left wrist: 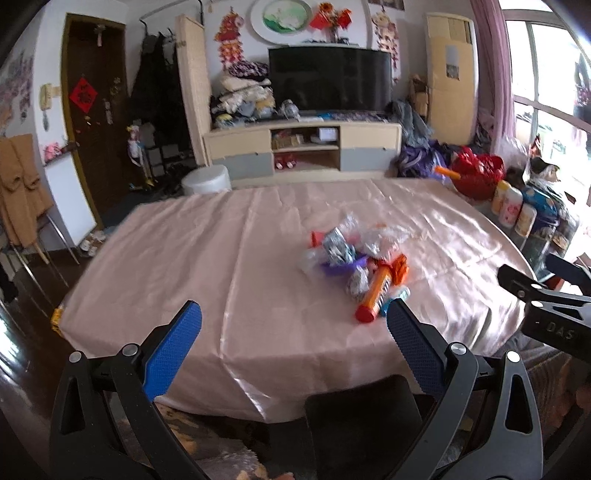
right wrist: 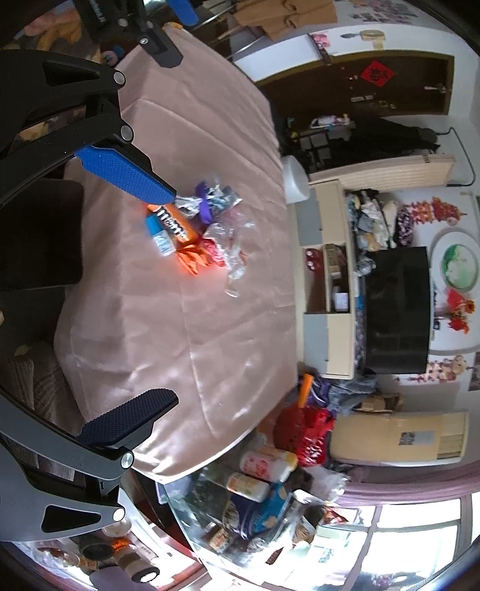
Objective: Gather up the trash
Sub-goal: 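Grasp the small blue-and-white tube with the right tool while the left tool grasps the orange M&M's tube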
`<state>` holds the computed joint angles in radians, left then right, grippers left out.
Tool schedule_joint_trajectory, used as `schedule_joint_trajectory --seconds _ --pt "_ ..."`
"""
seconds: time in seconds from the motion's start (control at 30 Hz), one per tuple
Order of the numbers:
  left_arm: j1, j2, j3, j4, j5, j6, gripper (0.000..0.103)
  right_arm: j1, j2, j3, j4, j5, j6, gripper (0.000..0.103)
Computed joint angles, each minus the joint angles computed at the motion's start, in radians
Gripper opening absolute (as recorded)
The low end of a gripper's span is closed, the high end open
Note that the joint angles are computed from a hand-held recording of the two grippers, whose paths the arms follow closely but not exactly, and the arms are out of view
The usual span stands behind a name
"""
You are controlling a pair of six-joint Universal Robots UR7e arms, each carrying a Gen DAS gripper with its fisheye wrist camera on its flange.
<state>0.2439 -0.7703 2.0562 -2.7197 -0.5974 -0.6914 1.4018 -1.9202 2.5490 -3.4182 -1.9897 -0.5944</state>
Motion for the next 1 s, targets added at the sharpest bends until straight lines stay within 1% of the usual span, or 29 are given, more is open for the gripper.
schedule_joint_trajectory --seconds 0.1,0.17,0.23,0.27,0.33,0.37,0.43,0.47,0.5,0.53,0.57,0.6,0.63,0.67,0.73,0.93,1.0 --pt "0.039 0.023 -0.017 -0.019 -0.044 0.038 0.095 -0.023 0.052 -0.024 0.03 -0.004 0.024 0.1" --pt "0.071 0.038 -0.037 -0.008 -0.074 0.067 0.095 -0.031 0.097 -0.044 0.044 -0.026 0.045 0.1" --pt "0.094 0.052 -0.052 0.0 -0.086 0.091 0.095 -0.034 0.157 -0.066 0.042 -0.055 0.055 0.1" --pt "0.112 0.06 -0.062 -0.001 -0.096 0.115 0.095 -0.037 0.177 -0.073 0.039 -0.058 0.054 0.1" --pt "0.138 0.07 -0.076 -0.004 -0.118 0.144 0.095 -0.051 0.203 -0.083 0.052 -0.031 0.068 0.1" --pt "0.149 0.078 -0.085 -0.013 -0.128 0.159 0.095 -0.057 0.214 -0.091 0.063 -0.017 0.083 0.098" --pt "0.166 0.086 -0.098 -0.021 -0.148 0.186 0.095 -0.07 0.236 -0.112 0.109 0.012 0.119 0.077" --pt "0.173 0.091 -0.101 -0.03 -0.159 0.203 0.093 -0.07 0.247 -0.122 0.133 0.018 0.143 0.073" --pt "0.18 0.095 -0.104 -0.037 -0.171 0.218 0.088 -0.072 0.26 -0.134 0.149 0.02 0.159 0.067" --pt "0.186 0.104 -0.114 -0.04 -0.178 0.23 0.085 -0.074 0.273 -0.143 0.159 0.024 0.168 0.06" --pt "0.195 0.108 -0.119 -0.04 -0.19 0.242 0.08 -0.075 0.284 -0.15 0.169 0.03 0.178 0.057" --pt "0.199 0.113 -0.124 -0.038 -0.197 0.247 0.076 -0.077 0.293 -0.156 0.183 0.037 0.189 0.051" --pt "0.206 0.115 -0.125 -0.039 -0.21 0.254 0.074 -0.082 0.298 -0.164 0.202 0.05 0.204 0.045" --pt "0.21 0.12 -0.13 -0.036 -0.218 0.259 0.07 -0.087 0.303 -0.17 0.22 0.067 0.22 0.042" --pt "0.217 0.125 -0.133 -0.035 -0.231 0.267 0.068 -0.095 0.316 -0.186 0.263 0.087 0.255 0.038" --pt "0.238 0.139 -0.147 -0.047 -0.268 0.284 0.068 -0.082 0.35 -0.211 0.278 0.08 0.284 0.036" --pt "0.243 0.148 -0.155 -0.054 -0.283 0.297 0.068 -0.086 0.351 -0.224 0.303 0.089 0.3 0.036"
